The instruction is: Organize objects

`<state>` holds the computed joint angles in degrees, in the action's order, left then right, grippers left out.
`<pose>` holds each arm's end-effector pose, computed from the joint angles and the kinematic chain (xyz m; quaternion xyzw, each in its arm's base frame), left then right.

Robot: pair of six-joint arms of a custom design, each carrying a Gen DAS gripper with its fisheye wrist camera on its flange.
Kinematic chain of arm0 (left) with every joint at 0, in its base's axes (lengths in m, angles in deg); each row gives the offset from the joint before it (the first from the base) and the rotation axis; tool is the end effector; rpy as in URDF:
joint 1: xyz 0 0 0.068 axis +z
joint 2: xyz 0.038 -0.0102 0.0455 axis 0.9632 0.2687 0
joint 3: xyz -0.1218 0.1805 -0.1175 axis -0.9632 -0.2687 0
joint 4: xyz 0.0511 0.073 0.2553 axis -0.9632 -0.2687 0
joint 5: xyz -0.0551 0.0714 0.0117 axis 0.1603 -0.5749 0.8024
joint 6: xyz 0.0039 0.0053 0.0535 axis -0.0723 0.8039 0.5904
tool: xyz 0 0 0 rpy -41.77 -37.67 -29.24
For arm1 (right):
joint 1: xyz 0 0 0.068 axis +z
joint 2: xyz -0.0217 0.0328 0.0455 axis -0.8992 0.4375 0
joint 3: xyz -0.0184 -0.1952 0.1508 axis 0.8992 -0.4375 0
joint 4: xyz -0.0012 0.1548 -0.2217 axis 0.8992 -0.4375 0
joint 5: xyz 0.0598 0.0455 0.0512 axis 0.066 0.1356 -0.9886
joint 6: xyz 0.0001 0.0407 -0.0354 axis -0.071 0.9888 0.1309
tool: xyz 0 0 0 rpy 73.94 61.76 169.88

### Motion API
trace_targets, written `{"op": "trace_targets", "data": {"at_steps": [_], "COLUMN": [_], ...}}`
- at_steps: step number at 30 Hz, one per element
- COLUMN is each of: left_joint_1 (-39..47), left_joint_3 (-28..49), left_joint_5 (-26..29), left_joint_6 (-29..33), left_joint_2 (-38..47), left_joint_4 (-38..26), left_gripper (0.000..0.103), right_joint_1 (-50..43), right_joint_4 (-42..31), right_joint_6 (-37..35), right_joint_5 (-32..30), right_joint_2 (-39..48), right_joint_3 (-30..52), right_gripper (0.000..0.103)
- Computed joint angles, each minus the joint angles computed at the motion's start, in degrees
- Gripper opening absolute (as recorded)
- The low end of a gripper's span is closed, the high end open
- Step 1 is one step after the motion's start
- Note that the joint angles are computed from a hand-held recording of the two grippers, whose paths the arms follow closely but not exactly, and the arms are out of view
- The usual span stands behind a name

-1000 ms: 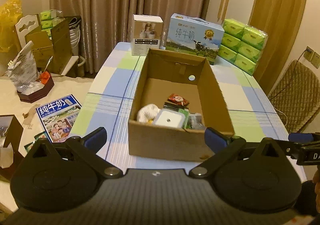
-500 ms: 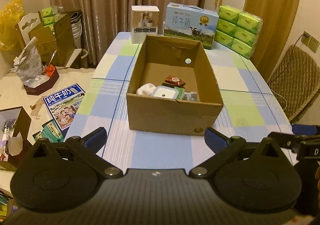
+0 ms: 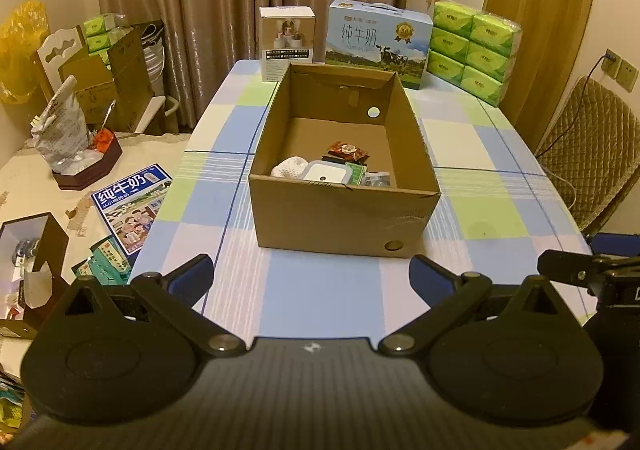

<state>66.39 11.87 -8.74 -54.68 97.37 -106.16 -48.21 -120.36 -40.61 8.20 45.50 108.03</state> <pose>0.2509 -0.0248 0.3292 -0.1500 0.9133 0.0497 0.3753 0.3135 0.1026 0.2898 -0.2616 0.8851 0.1956 0.3316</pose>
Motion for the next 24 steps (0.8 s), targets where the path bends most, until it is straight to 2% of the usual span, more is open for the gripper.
{"op": "trace_targets", "data": {"at_steps": [24], "left_joint_1": [-0.8], "left_joint_3": [-1.1], "left_joint_5": [-0.6], "left_joint_6": [0.1], "left_joint_2": [0.8], "left_joint_4": [0.3], "left_gripper": [0.102], "right_joint_1": [-0.4], "right_joint_4": [-0.8], "right_joint_6": [-0.3], "right_joint_5": [0.6], "right_joint_2": [1.7], "right_joint_3": [0.4], "right_gripper": [0.101]}}
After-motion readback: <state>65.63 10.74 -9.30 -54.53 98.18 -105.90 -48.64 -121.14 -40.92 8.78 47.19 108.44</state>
